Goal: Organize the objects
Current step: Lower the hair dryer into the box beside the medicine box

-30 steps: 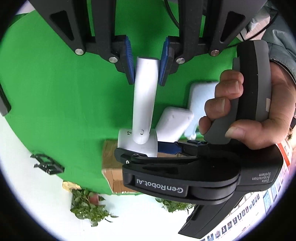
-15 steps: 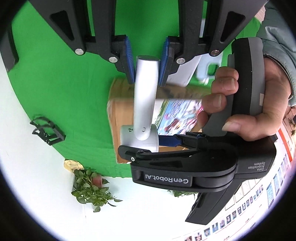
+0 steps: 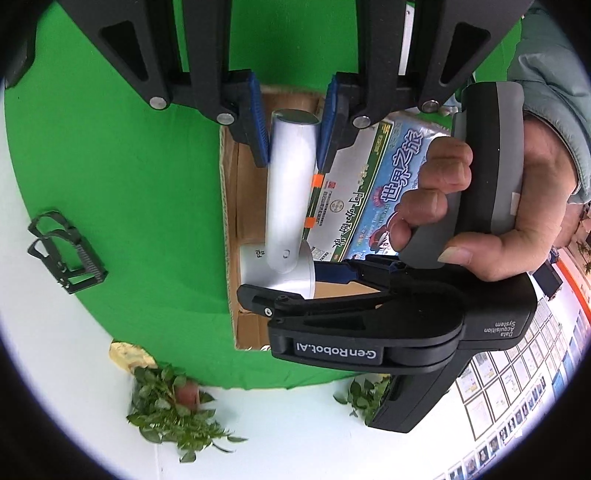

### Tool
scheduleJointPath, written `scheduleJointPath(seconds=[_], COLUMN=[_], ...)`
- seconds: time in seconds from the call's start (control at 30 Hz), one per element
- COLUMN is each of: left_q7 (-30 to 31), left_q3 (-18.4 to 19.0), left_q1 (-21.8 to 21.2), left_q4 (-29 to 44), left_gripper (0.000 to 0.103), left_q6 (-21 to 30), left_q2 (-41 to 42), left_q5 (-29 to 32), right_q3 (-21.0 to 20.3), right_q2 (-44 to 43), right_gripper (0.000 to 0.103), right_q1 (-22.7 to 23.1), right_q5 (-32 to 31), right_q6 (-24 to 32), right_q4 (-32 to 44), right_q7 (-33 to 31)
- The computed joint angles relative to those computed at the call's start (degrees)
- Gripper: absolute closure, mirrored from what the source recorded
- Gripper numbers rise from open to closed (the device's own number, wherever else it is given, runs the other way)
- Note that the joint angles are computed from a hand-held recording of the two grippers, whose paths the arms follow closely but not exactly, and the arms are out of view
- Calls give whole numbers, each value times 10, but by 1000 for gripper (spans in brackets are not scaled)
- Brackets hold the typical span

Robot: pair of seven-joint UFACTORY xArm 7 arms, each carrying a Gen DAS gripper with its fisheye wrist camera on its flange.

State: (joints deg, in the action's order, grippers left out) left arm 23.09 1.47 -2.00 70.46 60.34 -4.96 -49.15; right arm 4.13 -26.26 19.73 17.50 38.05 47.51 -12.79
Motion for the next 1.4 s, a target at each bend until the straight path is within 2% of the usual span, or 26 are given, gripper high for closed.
scheduleJointPath(seconds=[0.13,0.33,0.57,0.73,1.17,1.4], left_q7=[4,-1,-22,-21,18,40], left_q3=[-1,-14,-20,-21,-4,4], left_q1=[4,2,-3,-5,8,7], left_q4=[11,34,33,38,23,2], left_gripper=[39,39,39,38,39,39], left_q6=[8,20,13,13,33,40], left_q2=[18,36,31,35,8,-16], left_q5=[-4,22,55,54,40,50], right_q3=[7,13,10,12,12,28], right_q2=[20,27,29,28,27,25], right_gripper=[78,78,78,78,79,80], right_q1=[-5,-14,-13,-16,-15,-19], right_q5=[-10,-29,-24,-27,-23,-59], right_q6=[17,28,37,37,34,21], right_q4=[18,26,25,25,11,4], right_q7=[12,31,26,32,39,56])
